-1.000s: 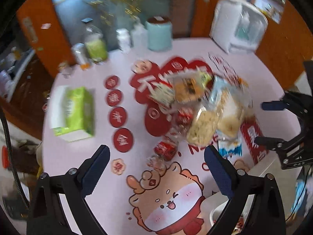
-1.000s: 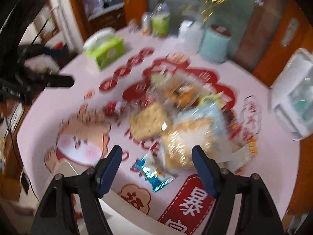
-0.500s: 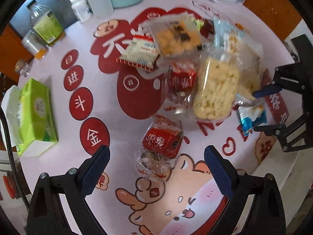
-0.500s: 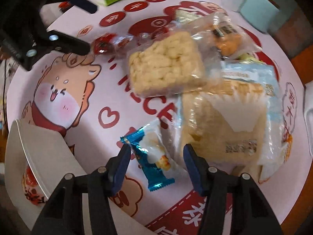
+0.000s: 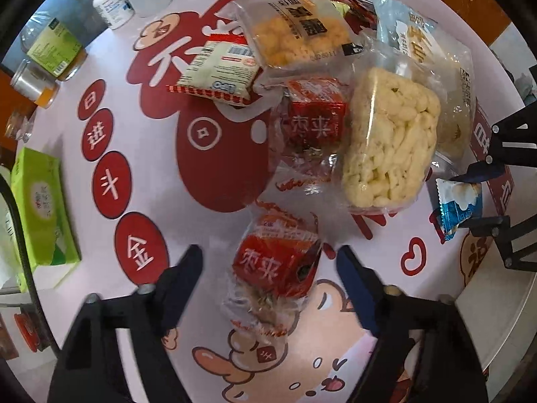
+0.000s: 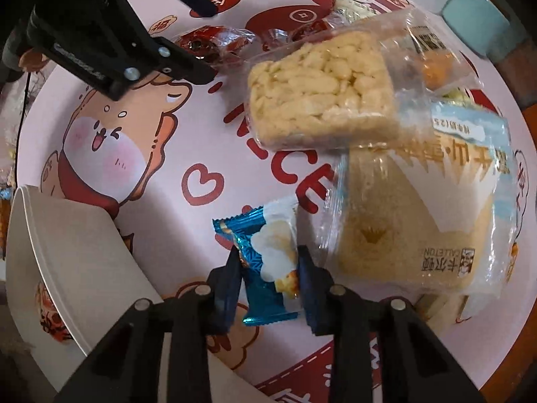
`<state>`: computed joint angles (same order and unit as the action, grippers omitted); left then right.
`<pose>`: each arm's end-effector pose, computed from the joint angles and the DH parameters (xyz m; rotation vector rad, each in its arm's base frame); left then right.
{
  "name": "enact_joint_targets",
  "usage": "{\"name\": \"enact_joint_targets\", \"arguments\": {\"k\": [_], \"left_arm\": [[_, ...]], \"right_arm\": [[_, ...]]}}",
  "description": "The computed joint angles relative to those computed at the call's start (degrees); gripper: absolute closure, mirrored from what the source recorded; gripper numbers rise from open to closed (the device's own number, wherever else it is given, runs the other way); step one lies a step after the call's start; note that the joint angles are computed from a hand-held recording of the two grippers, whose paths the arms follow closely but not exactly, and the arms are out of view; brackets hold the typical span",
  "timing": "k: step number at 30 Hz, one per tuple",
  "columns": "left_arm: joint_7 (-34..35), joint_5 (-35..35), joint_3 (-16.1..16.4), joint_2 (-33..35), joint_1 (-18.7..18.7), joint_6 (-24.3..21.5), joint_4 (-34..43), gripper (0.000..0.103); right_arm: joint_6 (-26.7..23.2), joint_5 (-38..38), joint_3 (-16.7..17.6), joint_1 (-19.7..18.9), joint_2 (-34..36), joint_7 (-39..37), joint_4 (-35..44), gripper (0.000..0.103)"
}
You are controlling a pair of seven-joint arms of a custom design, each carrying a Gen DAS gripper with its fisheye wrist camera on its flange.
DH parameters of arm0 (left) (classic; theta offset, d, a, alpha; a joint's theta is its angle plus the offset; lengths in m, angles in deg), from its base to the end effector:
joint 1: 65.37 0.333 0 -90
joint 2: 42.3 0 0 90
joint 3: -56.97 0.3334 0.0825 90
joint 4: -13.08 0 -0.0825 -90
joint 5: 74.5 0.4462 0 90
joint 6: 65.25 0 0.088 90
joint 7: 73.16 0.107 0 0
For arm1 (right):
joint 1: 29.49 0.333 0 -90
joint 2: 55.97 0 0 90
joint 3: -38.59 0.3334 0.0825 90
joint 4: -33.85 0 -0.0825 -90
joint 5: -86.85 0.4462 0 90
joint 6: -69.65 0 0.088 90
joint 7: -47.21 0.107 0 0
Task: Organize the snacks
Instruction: 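Grasp the red wrapped snack with the left tool while the right tool grasps the blue wrapper, then carry both snacks into the white tray and release them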
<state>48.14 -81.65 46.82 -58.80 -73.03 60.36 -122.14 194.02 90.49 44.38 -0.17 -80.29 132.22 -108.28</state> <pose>0.4896 -0.1635 0.4361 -1.1769 2.8443 -0.1790 0.3837 0.2730 0.4383 -2.7273 1.3350 -0.0696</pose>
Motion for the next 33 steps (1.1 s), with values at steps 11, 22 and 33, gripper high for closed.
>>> {"name": "enact_joint_targets", "arguments": {"k": [11, 22, 33], "left_arm": [[-4.06, 0.42, -0.69, -4.36, -0.37, 0.54, -3.76, 0.051], [-4.80, -3.77, 1.18, -22.27, -1.56, -3.87, -6.70, 0.051], [-10.60, -11.35, 1.16, -41.05, -5.40, -12.29, -6.96, 0.051]], "right_arm": [[2.03, 2.43, -1.41, -0.79, -6.18, 0.91, -2.29, 0.073], [0.78, -1.85, 0.51, -2.04, -21.18, 12.38, -4.76, 0.073], [-3.75, -5.60, 6.54, 0.61, -39.97, 33.53, -8.05, 0.073]]}}
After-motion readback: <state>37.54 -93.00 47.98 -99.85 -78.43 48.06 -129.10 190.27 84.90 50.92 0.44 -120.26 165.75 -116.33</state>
